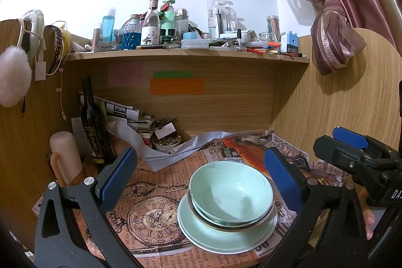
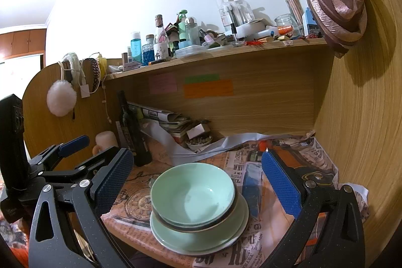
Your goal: Organize plates and bowls
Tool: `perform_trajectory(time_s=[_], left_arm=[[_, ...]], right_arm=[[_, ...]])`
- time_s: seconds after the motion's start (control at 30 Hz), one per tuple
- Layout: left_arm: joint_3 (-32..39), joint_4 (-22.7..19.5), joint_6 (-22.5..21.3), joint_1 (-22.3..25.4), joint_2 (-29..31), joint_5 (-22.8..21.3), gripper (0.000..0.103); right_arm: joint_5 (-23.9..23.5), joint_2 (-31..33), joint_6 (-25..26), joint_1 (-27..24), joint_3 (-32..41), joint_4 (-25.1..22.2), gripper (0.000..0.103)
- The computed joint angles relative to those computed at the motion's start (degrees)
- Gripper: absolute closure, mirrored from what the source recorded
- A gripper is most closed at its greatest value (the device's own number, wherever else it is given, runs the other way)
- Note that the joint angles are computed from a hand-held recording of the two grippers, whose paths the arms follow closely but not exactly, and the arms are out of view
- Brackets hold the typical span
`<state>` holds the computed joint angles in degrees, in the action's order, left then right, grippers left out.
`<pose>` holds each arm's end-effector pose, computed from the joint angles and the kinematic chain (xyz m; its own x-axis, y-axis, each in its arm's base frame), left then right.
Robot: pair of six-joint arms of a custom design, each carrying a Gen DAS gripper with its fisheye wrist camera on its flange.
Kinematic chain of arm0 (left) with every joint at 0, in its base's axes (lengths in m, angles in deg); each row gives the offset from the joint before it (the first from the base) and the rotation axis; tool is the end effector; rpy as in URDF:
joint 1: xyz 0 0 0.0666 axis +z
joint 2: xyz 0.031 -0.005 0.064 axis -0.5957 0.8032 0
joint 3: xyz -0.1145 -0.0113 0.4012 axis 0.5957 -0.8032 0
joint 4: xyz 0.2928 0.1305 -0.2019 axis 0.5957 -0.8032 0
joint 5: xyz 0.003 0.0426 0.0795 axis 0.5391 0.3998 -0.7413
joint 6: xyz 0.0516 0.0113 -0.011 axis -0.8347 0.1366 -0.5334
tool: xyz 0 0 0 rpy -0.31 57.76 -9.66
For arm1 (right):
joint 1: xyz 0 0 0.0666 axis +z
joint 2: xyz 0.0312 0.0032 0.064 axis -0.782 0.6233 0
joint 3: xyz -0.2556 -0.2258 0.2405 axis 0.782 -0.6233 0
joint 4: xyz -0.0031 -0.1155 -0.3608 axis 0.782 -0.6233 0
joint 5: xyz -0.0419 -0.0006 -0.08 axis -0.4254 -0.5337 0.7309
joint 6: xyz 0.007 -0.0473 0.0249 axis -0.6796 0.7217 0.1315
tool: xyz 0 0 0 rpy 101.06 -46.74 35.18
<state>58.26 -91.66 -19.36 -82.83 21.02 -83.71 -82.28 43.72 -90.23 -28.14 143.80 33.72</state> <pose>0.3924 -0.3737 0.5480 -0.1464 -0.0139 -0.9891 -0.0145 0.9998 -0.0119 0.3908 0.1701 0.5027 -0.0897 0.0562 -0.9944 -0.4429 0.8920 0.0904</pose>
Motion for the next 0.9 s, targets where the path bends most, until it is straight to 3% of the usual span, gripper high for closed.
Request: perform_trajectory(time_s=[0.9], left_arm=[[0.9, -1.3, 0.7, -0.1, 0.5, 0.9, 0.000]], right_arm=[[0.5, 0.0, -0.1, 0.4, 0.2, -0.5, 0.001]])
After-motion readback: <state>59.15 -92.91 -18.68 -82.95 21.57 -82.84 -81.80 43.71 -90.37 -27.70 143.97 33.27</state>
